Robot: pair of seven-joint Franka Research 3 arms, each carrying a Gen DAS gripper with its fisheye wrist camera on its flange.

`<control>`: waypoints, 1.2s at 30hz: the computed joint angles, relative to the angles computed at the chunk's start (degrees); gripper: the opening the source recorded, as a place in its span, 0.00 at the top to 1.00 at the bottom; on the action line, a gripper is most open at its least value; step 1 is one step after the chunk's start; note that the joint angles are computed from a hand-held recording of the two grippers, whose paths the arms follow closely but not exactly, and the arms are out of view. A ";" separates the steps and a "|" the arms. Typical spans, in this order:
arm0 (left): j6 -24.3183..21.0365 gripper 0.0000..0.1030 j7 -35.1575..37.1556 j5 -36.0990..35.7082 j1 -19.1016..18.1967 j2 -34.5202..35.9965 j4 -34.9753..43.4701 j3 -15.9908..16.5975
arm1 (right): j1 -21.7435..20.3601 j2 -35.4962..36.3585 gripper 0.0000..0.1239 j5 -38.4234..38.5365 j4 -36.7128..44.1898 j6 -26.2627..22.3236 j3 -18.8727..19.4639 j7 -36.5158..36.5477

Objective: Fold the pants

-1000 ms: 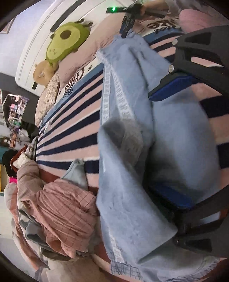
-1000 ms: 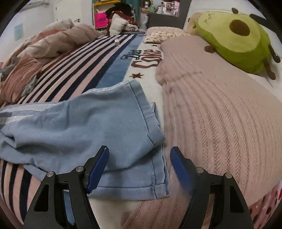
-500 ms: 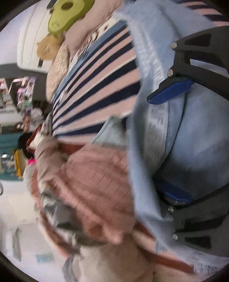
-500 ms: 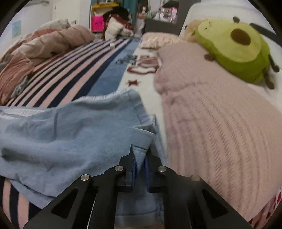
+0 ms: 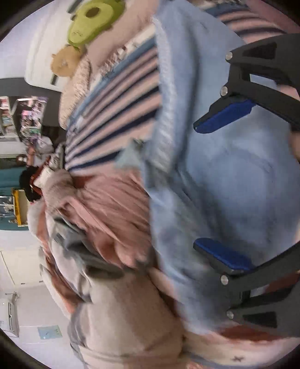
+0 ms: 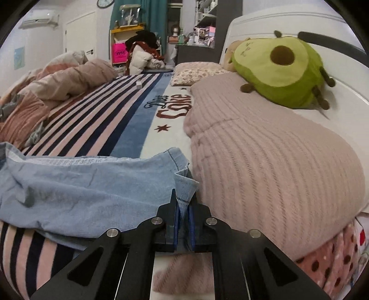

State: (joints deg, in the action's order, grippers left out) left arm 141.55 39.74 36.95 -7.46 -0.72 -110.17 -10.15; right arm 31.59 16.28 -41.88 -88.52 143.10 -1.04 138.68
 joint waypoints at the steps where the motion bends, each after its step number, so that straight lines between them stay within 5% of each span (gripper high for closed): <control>1: -1.19 0.12 -1.43 0.89 0.00 -0.88 -1.13 -0.02 | 0.12 -0.30 0.99 -0.14 -0.35 -0.38 -0.04 0.17; 7: 4.95 0.12 -1.71 -3.73 2.14 -4.31 -8.38 1.05 | -0.87 -0.49 0.97 4.69 -1.37 -1.57 1.06 -2.19; 11: 0.95 0.12 -6.95 -0.14 3.00 -3.16 -7.28 0.26 | -0.69 -0.44 0.76 5.74 -1.57 -1.21 0.81 -1.30; 18: 6.54 0.12 -15.00 -2.47 3.61 -10.22 -16.98 -0.10 | -0.23 -2.88 0.57 2.92 -4.86 -0.45 0.91 2.54; 24: 15.70 0.12 -16.08 -11.78 2.92 -15.39 -26.41 0.76 | -2.97 -6.84 0.54 9.14 -10.90 4.78 3.34 1.97; 29: 23.08 0.12 -17.39 -13.35 4.61 -16.16 -30.29 0.16 | -5.81 -7.40 0.53 25.43 -14.25 9.01 6.01 -5.57; 33: 32.50 0.12 -13.38 -18.29 3.63 -12.63 -29.97 3.27 | -5.76 -6.37 0.53 32.74 -14.66 11.46 6.20 -8.33; 36: 36.20 0.12 -17.74 -14.97 9.63 -9.37 -28.02 -0.59 | -4.44 -4.75 0.51 30.36 -12.42 11.03 4.82 -7.27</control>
